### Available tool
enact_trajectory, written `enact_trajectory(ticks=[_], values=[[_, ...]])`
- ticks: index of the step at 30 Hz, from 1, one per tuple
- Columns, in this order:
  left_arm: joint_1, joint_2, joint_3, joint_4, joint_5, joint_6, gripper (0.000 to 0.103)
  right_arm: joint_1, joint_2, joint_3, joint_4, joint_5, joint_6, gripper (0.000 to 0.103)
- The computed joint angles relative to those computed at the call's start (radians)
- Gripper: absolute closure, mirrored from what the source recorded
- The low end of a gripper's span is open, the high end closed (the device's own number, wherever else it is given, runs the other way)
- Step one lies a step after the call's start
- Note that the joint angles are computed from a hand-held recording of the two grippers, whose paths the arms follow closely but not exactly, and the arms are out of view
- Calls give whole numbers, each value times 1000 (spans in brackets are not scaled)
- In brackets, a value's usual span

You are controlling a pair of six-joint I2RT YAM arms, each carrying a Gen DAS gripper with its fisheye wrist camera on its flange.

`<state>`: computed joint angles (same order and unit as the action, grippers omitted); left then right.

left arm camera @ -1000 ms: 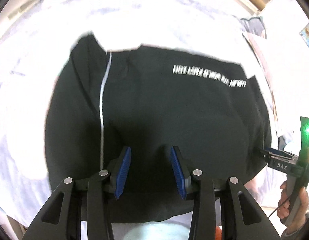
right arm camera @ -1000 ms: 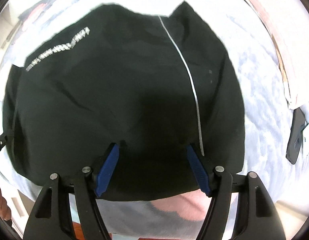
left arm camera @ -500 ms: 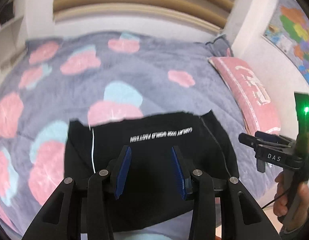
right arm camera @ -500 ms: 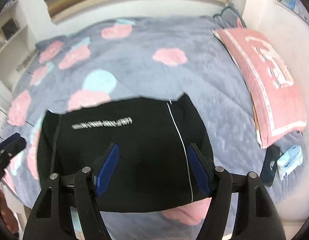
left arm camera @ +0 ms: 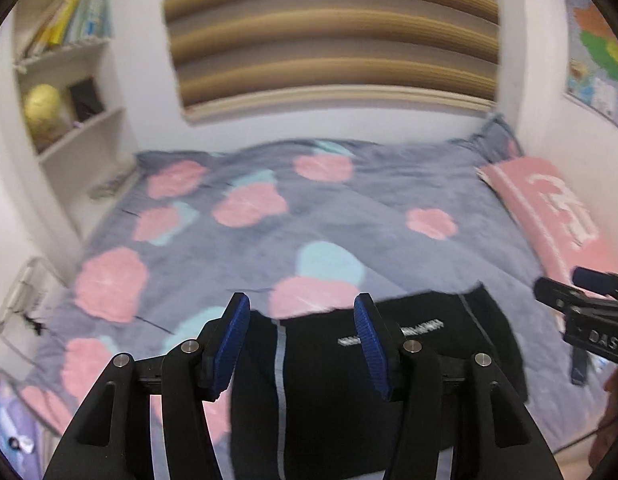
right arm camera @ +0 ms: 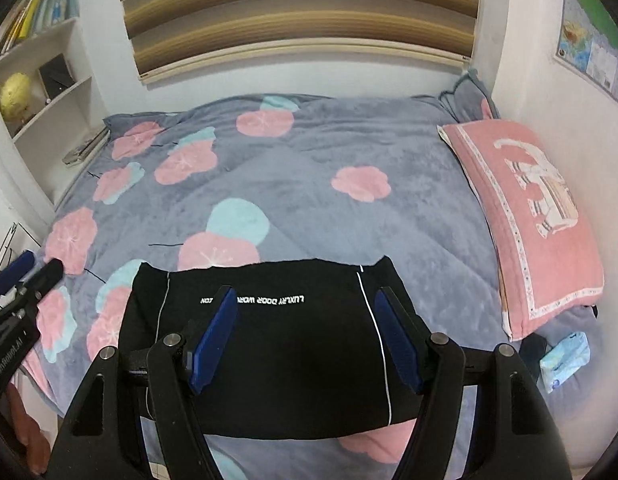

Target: Fold large clothes

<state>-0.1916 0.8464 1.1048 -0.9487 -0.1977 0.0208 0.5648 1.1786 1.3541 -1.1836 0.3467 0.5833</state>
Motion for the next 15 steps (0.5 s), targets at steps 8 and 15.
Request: enact_trajectory(ticks=[8, 15], values=[[99, 5, 14, -37, 40, 31, 48, 29, 50, 8, -1, -24, 22, 29], [104, 5, -13, -33, 34, 24, 48, 34, 60, -19, 5, -39, 34, 29]])
